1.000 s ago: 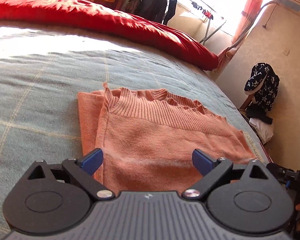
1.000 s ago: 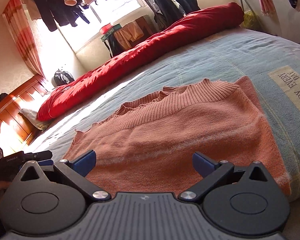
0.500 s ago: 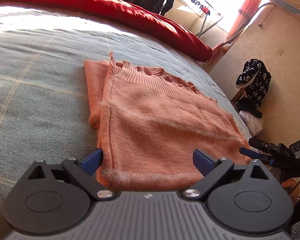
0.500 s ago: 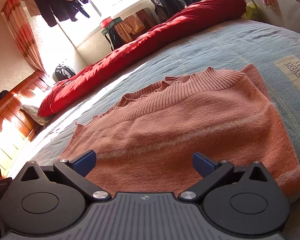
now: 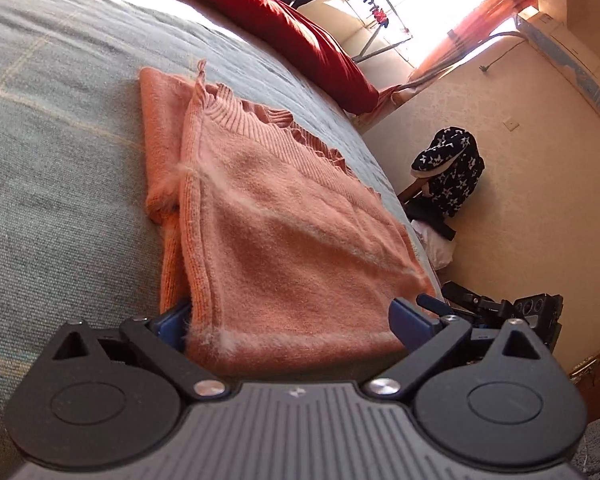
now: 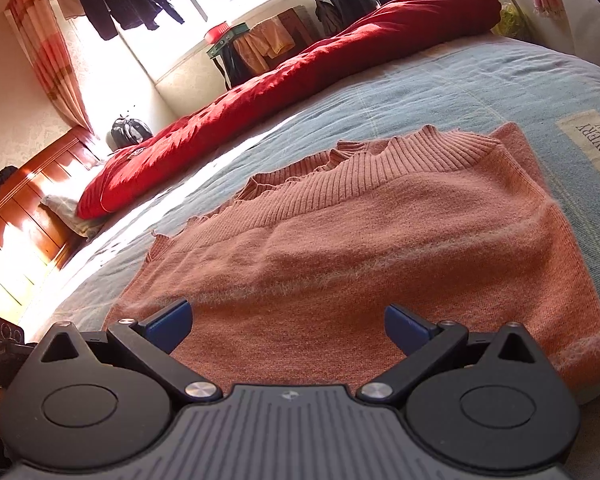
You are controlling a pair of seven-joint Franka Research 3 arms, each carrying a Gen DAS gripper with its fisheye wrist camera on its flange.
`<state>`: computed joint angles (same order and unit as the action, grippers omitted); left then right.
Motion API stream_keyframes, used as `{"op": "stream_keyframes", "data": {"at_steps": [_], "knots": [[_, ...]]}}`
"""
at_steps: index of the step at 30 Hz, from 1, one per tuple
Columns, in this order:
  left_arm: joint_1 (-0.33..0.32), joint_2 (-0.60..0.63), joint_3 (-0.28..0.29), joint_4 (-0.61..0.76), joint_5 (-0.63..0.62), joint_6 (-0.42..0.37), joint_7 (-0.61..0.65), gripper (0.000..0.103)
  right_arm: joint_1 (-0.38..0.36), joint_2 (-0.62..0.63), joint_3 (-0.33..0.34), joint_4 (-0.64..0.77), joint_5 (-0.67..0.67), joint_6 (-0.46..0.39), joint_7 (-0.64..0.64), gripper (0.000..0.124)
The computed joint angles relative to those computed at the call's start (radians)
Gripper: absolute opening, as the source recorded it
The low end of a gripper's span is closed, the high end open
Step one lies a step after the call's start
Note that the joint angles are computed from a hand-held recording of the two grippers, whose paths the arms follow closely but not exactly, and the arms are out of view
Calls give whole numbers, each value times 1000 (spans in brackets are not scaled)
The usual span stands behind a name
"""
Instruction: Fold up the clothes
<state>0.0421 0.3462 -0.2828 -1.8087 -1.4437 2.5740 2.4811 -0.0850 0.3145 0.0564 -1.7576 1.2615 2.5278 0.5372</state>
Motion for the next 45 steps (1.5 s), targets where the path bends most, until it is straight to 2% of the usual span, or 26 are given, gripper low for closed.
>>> {"op": "stream_keyframes", "data": {"at_steps": [2, 4, 7, 10, 15, 19, 21, 23, 25, 30, 35, 37, 40, 42, 45], "knots": [[21, -2, -2, -6, -22, -64, 28, 99, 4, 1, -2, 1, -10, 10, 12, 103], [23, -7, 12, -13, 31, -104, -2, 98, 7, 3, -3, 3, -21, 20, 25, 103], [26, -21, 20, -27, 63, -117, -24, 98, 6, 9, -2, 10, -34, 28, 35, 103], [6, -49, 28, -37, 118, -56, -55, 98, 5, 14, 0, 16, -48, 39, 36, 103], [-46, -111, 16, -57, 194, 139, 3, 98, -8, 13, -1, 22, -51, 58, 22, 103], [-58, -75, -15, 5, 180, 149, 90, 99, -21, 17, -9, 22, -50, 79, 56, 103], [-92, -33, -1, 34, 311, 173, -25, 99, -23, 17, -16, 14, -65, 97, 94, 103], [-129, 1, 32, 43, 479, 192, -207, 99, -24, 17, -26, 1, -96, 113, 146, 103], [-147, 16, 50, 32, 568, 217, -322, 98, -32, 17, -31, -12, -117, 121, 185, 103], [-77, -12, -40, 1, 526, 287, -299, 98, -78, 7, -17, -20, -40, 74, 136, 103], [-73, 18, -74, 37, 633, 361, -354, 99, -70, 36, -12, 28, 14, 124, 96, 103], [-93, 45, -57, 63, 697, 376, -440, 99, -63, 54, -12, 51, 4, 151, 115, 103], [-189, 82, 63, 98, 870, 348, -705, 99, -57, 82, -18, 71, -69, 167, 210, 103], [-191, 90, 71, 105, 917, 341, -770, 99, -68, 82, -7, 73, -83, 160, 209, 103], [-170, 85, 46, 122, 975, 345, -794, 99, -85, 80, 12, 95, -80, 143, 173, 103]]}}
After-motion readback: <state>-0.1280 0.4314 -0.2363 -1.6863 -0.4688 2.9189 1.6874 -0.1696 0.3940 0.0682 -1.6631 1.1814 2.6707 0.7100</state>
